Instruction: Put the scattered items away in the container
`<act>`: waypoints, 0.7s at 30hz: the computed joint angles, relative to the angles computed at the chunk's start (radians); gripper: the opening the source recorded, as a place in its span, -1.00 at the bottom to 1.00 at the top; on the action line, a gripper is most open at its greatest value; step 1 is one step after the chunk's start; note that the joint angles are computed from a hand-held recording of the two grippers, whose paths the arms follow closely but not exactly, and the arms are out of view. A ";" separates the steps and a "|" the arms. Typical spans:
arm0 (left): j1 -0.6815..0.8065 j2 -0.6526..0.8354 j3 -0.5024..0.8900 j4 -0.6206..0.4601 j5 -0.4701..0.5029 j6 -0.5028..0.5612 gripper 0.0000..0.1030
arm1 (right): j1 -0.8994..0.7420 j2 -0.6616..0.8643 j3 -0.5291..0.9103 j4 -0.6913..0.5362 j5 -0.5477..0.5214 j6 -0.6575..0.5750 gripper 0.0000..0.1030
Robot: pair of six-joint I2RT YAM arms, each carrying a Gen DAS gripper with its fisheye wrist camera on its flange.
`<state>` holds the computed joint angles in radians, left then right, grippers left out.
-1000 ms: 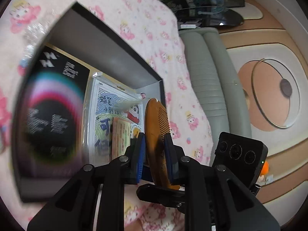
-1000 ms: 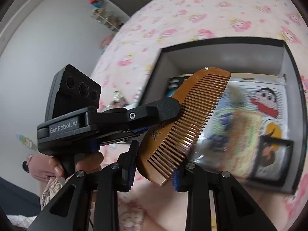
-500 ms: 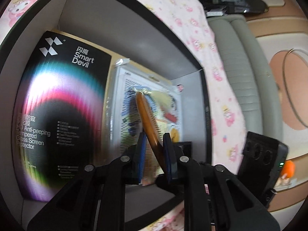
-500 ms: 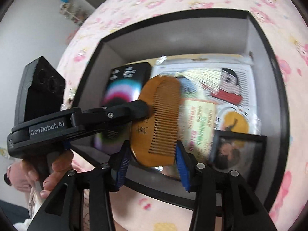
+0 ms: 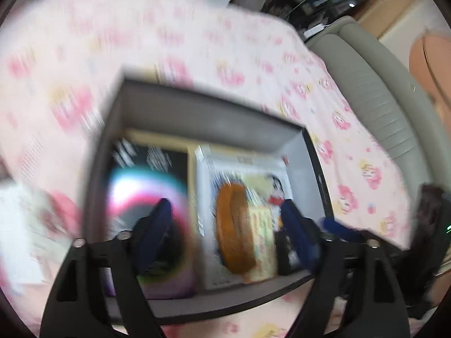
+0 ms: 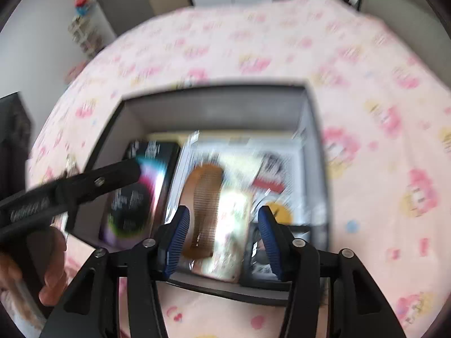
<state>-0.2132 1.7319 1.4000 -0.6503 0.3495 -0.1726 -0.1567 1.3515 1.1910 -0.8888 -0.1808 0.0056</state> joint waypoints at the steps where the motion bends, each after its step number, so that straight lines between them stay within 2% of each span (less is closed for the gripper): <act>1: -0.018 -0.043 -0.004 0.004 -0.056 0.013 0.81 | 0.002 -0.035 0.005 0.000 0.019 0.014 0.09; 3: -0.046 -0.137 -0.009 0.000 -0.139 0.040 0.90 | 0.014 -0.119 0.025 -0.014 0.077 0.051 0.41; 6: -0.059 -0.267 -0.012 -0.017 -0.177 0.046 0.99 | 0.038 -0.234 0.063 -0.039 0.163 0.091 0.52; 11: -0.118 -0.443 -0.030 -0.055 -0.267 0.010 0.99 | 0.094 -0.343 0.190 -0.172 0.282 0.143 0.55; 14: -0.175 -0.544 -0.052 -0.112 -0.343 -0.008 0.99 | 0.188 -0.408 0.196 -0.233 0.386 0.218 0.57; 17: -0.253 -0.656 -0.116 -0.154 -0.443 -0.032 0.99 | 0.286 -0.500 0.185 -0.335 0.454 0.307 0.58; 19: -0.282 -0.712 -0.153 -0.186 -0.472 -0.048 0.99 | 0.378 -0.558 0.175 -0.408 0.513 0.392 0.58; 21: -0.314 -0.761 -0.191 -0.214 -0.507 -0.074 0.99 | 0.546 -0.591 0.156 -0.482 0.640 0.527 0.58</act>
<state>-0.5275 0.9713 1.2086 -0.8641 -0.1570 -0.2464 0.3897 0.7609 1.3475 -1.3706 0.4589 0.5329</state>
